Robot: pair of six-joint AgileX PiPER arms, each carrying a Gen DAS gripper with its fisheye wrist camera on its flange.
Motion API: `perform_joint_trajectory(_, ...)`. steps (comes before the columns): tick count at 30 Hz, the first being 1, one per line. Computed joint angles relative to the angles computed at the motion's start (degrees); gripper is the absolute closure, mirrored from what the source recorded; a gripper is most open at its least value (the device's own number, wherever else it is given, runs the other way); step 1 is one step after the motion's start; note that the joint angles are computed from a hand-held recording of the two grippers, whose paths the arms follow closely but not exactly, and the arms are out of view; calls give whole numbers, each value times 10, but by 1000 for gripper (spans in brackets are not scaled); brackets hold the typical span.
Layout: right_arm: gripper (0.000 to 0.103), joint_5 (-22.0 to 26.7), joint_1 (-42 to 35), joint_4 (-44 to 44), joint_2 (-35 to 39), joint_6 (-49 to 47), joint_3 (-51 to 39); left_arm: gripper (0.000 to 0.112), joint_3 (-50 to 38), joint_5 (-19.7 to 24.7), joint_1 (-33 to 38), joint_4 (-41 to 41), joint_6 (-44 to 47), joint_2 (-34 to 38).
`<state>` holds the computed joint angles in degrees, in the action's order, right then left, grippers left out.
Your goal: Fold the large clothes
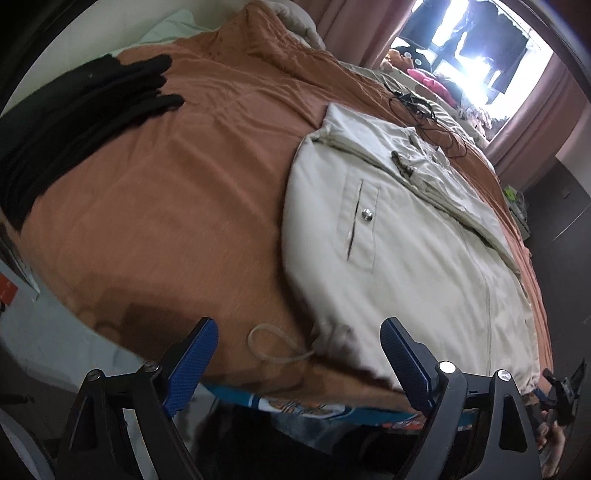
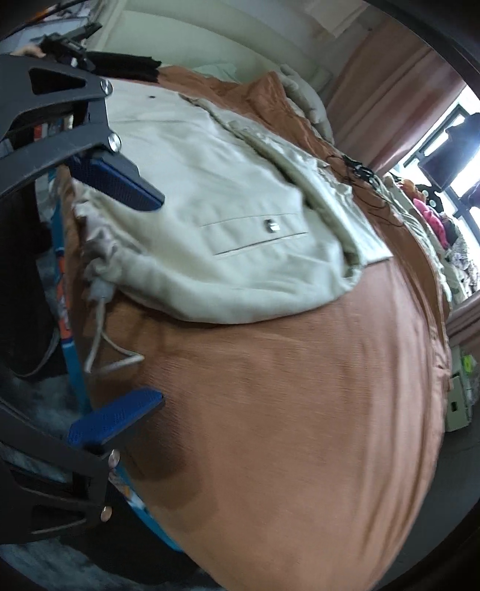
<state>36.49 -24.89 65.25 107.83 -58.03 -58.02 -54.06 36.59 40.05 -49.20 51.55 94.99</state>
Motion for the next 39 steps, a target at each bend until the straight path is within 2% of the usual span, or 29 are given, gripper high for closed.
perform_joint_trajectory(3, 12, -20, 4, 66, -6, -70, 34, 26, 12, 8, 20, -16, 31, 1)
perform_joint_trajectory(6, 12, 45, -24, 103, 7, -103, 38, 29, 10, 22, 32, -28, 46, 13)
perform_joint_trajectory(7, 14, 82, -37, 115, 18, -116, 35, 29, 10, 23, 34, -35, 51, 17)
perform_joint_trajectory(10, 25, 166, -66, 128, 53, -136, 24, 29, 6, 37, 39, -62, 77, 28)
perform_joint_trajectory(12, 26, 205, -82, 146, 72, -156, 23, 30, -2, 48, 39, -71, 80, 39)
perform_joint_trajectory(14, 26, 225, -84, 155, 86, -160, 19, 35, -11, 57, 37, -73, 77, 50)
perform_joint_trajectory(19, 27, 212, -53, 167, 100, -140, -4, 38, -32, 70, 35, -84, 69, 74)
perform_joint_trajectory(21, 38, 211, -43, 172, 112, -117, -22, 38, -42, 75, 31, -90, 66, 87)
perform_joint_trajectory(24, 48, 197, -30, 165, 127, -77, -49, 39, -65, 80, 22, -94, 52, 113)
perform_joint_trajectory(30, 49, 218, -31, 153, 146, -33, -79, 44, -116, 82, 3, -125, 56, 162)
perform_joint_trajectory(32, 49, 222, -31, 144, 151, -26, -87, 50, -128, 85, -2, -132, 52, 175)
perform_joint_trajectory(39, 48, 209, -22, 163, 150, -52, -81, 65, -103, 141, 5, -157, 70, 180)
